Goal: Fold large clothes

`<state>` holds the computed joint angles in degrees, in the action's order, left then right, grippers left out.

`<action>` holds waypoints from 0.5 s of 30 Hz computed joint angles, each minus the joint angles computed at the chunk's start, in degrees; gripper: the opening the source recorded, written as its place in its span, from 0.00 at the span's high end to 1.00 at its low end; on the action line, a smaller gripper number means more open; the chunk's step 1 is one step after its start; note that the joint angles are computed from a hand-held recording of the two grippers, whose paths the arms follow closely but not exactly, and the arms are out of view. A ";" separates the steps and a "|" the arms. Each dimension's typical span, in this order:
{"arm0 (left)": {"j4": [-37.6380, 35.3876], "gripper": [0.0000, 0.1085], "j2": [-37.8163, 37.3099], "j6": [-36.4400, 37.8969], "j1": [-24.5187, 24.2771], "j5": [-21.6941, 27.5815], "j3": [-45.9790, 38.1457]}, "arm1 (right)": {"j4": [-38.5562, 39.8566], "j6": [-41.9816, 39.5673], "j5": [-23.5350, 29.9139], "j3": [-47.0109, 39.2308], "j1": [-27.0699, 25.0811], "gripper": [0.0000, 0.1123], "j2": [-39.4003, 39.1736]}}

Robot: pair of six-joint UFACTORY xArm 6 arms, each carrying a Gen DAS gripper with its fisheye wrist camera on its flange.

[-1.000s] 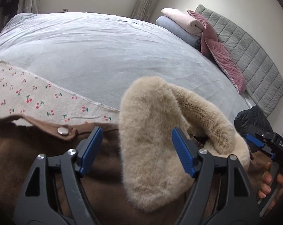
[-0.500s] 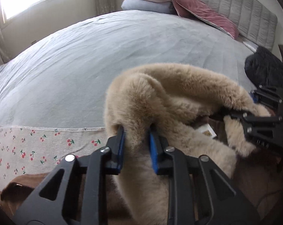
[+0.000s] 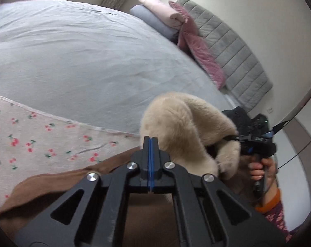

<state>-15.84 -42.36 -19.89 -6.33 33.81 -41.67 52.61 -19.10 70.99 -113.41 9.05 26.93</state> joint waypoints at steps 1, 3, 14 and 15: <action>5.62 1.00 -0.31 -3.88 -0.69 0.60 -0.04 | -0.18 -2.37 -0.29 2.66 -0.16 0.88 -1.79; 12.85 0.92 -0.35 -9.32 -2.72 0.28 -0.75 | -0.30 -7.74 -2.31 8.79 0.02 0.88 -6.56; 35.20 0.24 22.32 -15.59 -13.25 18.85 -29.35 | 1.42 -20.31 -0.86 19.41 -0.44 0.88 -17.55; 34.57 0.24 22.78 -15.78 -13.03 19.76 -29.90 | 2.05 -20.99 0.31 19.66 -1.17 0.88 -17.70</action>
<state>18.74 -19.58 -35.67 -19.37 53.57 -71.57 54.67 -40.09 71.30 -93.76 7.88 9.24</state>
